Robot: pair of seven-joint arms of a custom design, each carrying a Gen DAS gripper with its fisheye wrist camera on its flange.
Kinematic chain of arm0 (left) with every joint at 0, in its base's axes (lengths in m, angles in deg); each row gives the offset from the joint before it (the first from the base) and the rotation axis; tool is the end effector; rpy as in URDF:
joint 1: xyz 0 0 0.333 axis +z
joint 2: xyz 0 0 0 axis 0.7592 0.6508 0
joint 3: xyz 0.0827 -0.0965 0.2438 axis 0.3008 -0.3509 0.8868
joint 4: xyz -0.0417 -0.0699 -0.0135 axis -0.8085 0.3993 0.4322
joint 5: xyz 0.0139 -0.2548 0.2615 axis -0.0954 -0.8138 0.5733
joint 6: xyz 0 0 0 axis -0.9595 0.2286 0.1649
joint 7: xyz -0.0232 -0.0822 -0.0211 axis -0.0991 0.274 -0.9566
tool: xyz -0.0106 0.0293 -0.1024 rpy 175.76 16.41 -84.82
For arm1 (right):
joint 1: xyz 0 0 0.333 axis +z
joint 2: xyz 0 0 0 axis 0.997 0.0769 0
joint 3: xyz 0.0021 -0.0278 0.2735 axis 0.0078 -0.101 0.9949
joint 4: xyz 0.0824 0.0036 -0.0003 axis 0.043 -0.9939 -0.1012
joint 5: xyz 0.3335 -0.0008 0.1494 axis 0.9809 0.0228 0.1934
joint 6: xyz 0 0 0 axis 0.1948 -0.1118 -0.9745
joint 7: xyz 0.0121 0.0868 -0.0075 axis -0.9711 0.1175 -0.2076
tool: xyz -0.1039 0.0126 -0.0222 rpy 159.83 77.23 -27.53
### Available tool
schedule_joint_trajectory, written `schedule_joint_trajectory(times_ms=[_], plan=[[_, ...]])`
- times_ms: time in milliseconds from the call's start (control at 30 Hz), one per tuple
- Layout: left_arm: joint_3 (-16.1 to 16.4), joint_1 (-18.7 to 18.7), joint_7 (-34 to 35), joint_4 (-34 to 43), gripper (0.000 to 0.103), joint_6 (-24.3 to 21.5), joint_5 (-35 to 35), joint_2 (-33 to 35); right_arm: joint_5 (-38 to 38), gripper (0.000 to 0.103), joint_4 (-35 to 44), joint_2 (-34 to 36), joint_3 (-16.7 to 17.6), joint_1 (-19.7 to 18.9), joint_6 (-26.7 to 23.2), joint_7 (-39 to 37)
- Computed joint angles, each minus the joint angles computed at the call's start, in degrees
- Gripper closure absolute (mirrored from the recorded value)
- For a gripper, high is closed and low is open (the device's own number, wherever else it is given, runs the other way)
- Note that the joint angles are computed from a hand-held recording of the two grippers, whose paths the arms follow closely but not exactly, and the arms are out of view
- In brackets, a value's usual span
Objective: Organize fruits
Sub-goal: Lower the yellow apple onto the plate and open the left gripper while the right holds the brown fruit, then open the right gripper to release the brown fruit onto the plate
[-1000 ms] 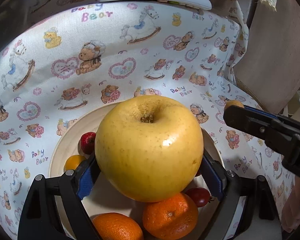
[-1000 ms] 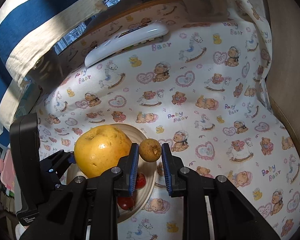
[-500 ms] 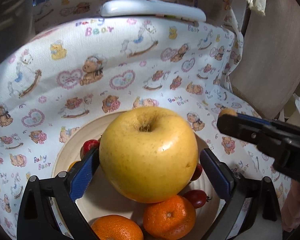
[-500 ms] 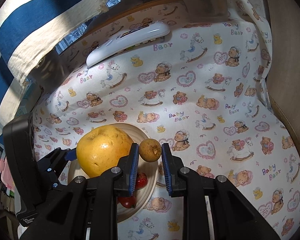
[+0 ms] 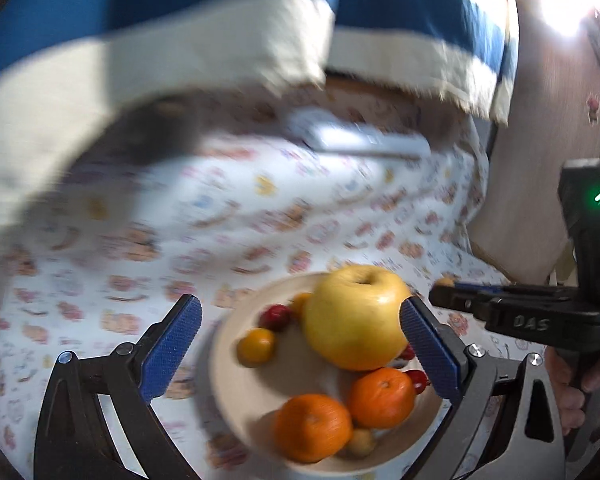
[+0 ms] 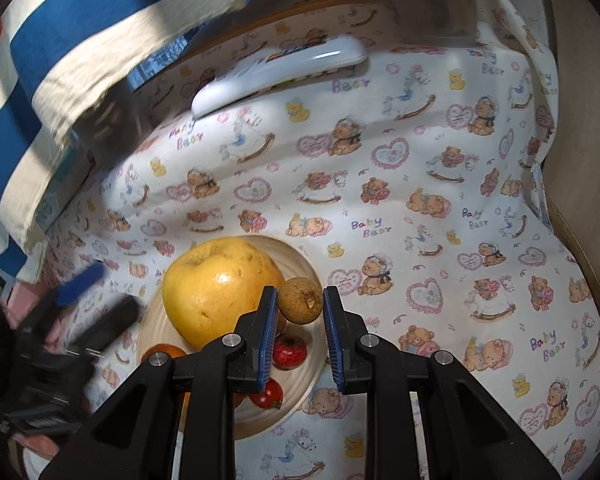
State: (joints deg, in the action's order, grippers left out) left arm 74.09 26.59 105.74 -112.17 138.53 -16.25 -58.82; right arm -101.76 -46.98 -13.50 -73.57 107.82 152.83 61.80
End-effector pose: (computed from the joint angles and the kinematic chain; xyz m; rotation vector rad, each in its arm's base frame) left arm 0.3918 -0.1304 0.5156 -1.4131 1.8961 -1.0951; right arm 0.4137 0.3390 0.4980 -1.6222 1.7346 -0.3280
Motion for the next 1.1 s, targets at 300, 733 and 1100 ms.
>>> schedule_joint_trajectory(times_ms=[300, 733, 1100], plan=[[-12.5, 19.0, -10.4, -10.4, 0.004, 11.6, 6.0, -7.2, 1.2, 0.079, 1.9, 2.3, -0.9, 1.3, -3.0, -2.7], [-33.2, 40.4, -15.2, -14.6, 0.001, 23.9, 5.4, -10.1, -0.2, 0.079, 4.1, 4.7, -2.4, 3.4, -5.6, -2.4], [-30.7, 38.5, -15.2, -15.5, 0.001, 24.6, 1.4, -9.8, -0.5, 0.078, 4.7, 5.3, -2.9, 4.1, -6.2, -2.6]])
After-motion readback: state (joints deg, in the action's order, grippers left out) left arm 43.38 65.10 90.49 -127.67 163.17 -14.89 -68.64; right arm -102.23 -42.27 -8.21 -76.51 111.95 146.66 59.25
